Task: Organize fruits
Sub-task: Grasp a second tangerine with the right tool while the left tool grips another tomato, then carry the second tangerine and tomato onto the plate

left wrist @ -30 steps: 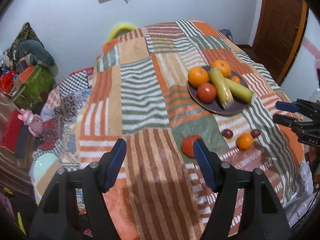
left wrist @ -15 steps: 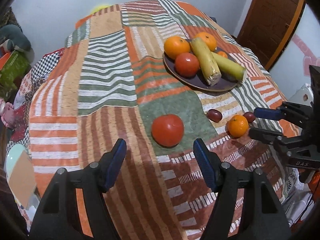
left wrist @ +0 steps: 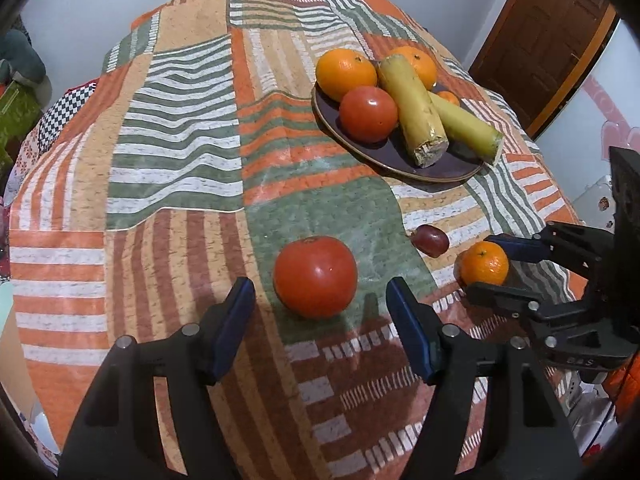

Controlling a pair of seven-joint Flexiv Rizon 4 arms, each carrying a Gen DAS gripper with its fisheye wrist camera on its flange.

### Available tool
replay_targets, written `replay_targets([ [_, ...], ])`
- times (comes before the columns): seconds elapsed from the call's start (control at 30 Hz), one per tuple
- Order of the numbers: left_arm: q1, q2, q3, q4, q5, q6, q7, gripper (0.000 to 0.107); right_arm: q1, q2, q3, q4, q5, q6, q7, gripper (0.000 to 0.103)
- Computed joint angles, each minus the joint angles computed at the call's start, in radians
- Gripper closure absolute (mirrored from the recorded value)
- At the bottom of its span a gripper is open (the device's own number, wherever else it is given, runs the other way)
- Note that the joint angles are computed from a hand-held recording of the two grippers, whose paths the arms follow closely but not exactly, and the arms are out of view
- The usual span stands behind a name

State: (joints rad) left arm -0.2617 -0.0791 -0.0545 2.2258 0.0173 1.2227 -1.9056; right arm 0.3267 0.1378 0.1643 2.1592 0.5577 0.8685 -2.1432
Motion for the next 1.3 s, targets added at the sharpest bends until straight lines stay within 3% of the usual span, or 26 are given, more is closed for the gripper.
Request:
replay_targets([
  [0.13,-0.005,-0.023,0.009,-0.035,0.070,-0.027,-0.063,0.042,-0.006,-0.004,-0.018,-0.024,0.037,-0.043,-0.018,0.067],
  [0.33,-0.004,-0.054,0.007,-0.044,0.034,-0.015,-0.069,0.045,-0.023,0.018,-0.032,-0.038,0.094,-0.071,-0.050,0.068],
  [0.47,-0.019,-0.070,0.023,-0.077,0.083,-0.046,-0.110,0.060,-0.028,0.036,-0.036,-0.038,0.104,-0.072,-0.061,0.068],
  [0.83,-0.017,-0.042,0.018,-0.079,0.085,-0.058,-0.132,0.061,-0.061,0.017,-0.071,-0.067,0.121,-0.057,-0.073,0.068],
  [1.07,-0.029,-0.035,0.009,-0.157,0.159,-0.066,-0.175,0.061,-0.098,-0.003,-0.084,-0.097,0.128,-0.063,-0.086,0.068],
  [1.3,-0.045,-0.086,0.006,-0.262,0.189,-0.072,-0.179,0.061,-0.130,-0.030,-0.097,-0.150,0.158,-0.058,-0.128,0.068],
])
